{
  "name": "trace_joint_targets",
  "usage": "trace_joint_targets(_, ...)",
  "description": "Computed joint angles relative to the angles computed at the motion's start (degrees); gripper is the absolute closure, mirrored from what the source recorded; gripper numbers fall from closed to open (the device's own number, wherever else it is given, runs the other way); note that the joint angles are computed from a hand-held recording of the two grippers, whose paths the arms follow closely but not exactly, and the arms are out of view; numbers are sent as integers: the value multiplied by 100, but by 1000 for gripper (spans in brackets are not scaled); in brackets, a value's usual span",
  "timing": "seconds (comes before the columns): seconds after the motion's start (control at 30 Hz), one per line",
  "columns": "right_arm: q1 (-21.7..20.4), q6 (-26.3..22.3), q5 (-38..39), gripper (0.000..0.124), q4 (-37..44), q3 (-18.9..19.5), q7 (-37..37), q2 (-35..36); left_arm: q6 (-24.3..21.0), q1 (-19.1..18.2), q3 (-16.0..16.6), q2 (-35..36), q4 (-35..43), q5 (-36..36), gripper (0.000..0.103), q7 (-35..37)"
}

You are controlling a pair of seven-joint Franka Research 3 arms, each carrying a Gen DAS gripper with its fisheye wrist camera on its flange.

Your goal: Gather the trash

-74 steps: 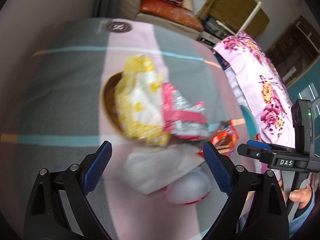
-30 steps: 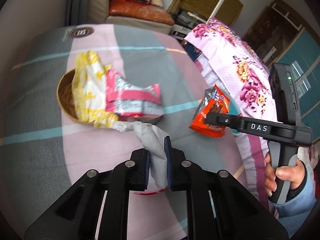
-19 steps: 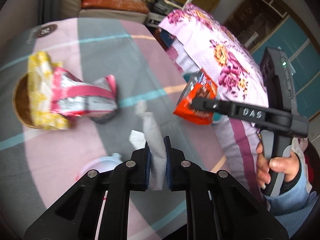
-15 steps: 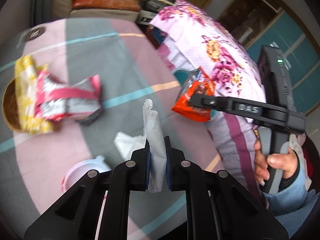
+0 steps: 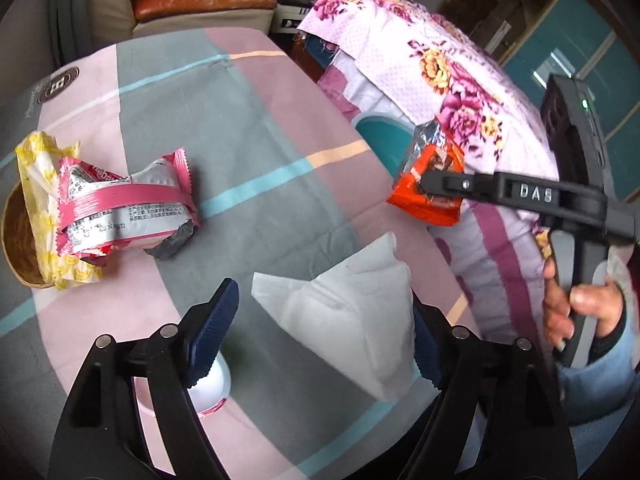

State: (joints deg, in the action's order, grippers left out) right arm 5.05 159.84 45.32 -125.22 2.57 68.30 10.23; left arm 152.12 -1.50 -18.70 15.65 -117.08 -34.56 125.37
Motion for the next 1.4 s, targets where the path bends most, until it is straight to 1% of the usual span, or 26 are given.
trace_joint_targets(0.07, -47, -13, 150, 91, -22, 18, -121, -15, -81, -58, 68, -11, -25, 227, 21, -171)
trace_joint_targets(0.23, -69, 19, 341, 91, -131, 8, -294, -111, -905, 76, 19, 46, 127, 38, 21, -4)
trace_joint_targets(0.27, -61, 32, 361, 91, -150, 2, -304, -125, -975, 70, 18, 46, 135, -21, 21, 53)
trace_joint_targets(0.43, -51, 112, 507, 91, -325, -43, -398, -299, -1006, -78, 83, -36, 70, -33, 18, 143)
trace_joint_targets(0.5, -44, 146, 575, 91, -392, -59, -463, -366, -1010, -150, 154, 21, 112, 46, 18, -135)
trace_joint_targets(0.53, -38, 172, 613, 91, -443, -66, -497, -414, -1094, -170, 191, 108, 205, 76, 18, -384)
trace_joint_targets(0.6, -26, 195, 714, 91, -533, -80, -586, -496, -1195, -153, 179, 234, 327, 33, 18, -627)
trace_joint_targets(0.73, -10, 205, 995, 90, -654, -117, -844, -611, -981, -297, 190, 425, 452, 347, 18, -1327)
trace_joint_targets(0.87, -1, 169, 1247, 90, -729, -169, -1080, -666, -890, -402, 141, 563, 553, 737, 18, -1822)
trace_joint_targets(1.0, -13, 120, 1606, 90, -759, -198, -1406, -697, -511, -623, 160, 632, 529, 1378, 16, -2407)
trace_joint_targets(1.1, -26, 116, 1895, 90, -783, -222, -1663, -708, -261, -798, 202, 666, 494, 2008, 17, -2762)
trace_joint_targets(1.13, -36, 102, 1980, 90, -795, -235, -1734, -710, -127, -909, 267, 630, 406, 2328, 18, -2912)
trace_joint_targets(1.17, -53, 79, 2087, 90, -818, -250, -1831, -723, -1, -1017, 351, 588, 316, 2667, 26, -3093)
trace_joint_targets(1.2, -59, 69, 2141, 90, -827, -261, -1877, -727, 89, -1101, 428, 538, 231, 2980, 37, -3279)
trace_joint_targets(1.23, -66, 54, 2201, 90, -833, -271, -1927, -728, 178, -1133, 485, 483, 141, 3227, 43, -3439)
trace_joint_targets(1.27, -70, 41, 2242, 90, -834, -278, -1958, -728, 261, -1084, 489, 438, 57, 3343, 59, -3524)
trace_joint_targets(1.3, -76, 30, 2313, 90, -834, -283, -2017, -730, 318, -1026, 483, 412, 6, 3411, 68, -3609)
trace_joint_targets(1.33, -76, 25, 2365, 90, -836, -284, -2063, -733, 323, -924, 447, 402, -9, 3386, 80, -3650)
trace_joint_targets(1.37, -76, 16, 2395, 90, -825, -287, -2089, -720, 285, -790, 365, 403, -5, 3275, 88, -3615)
trace_joint_targets(1.4, -79, -1, 2423, 90, -820, -290, -2122, -715, 231, -698, 304, 406, 16, 3189, 91, -3597)
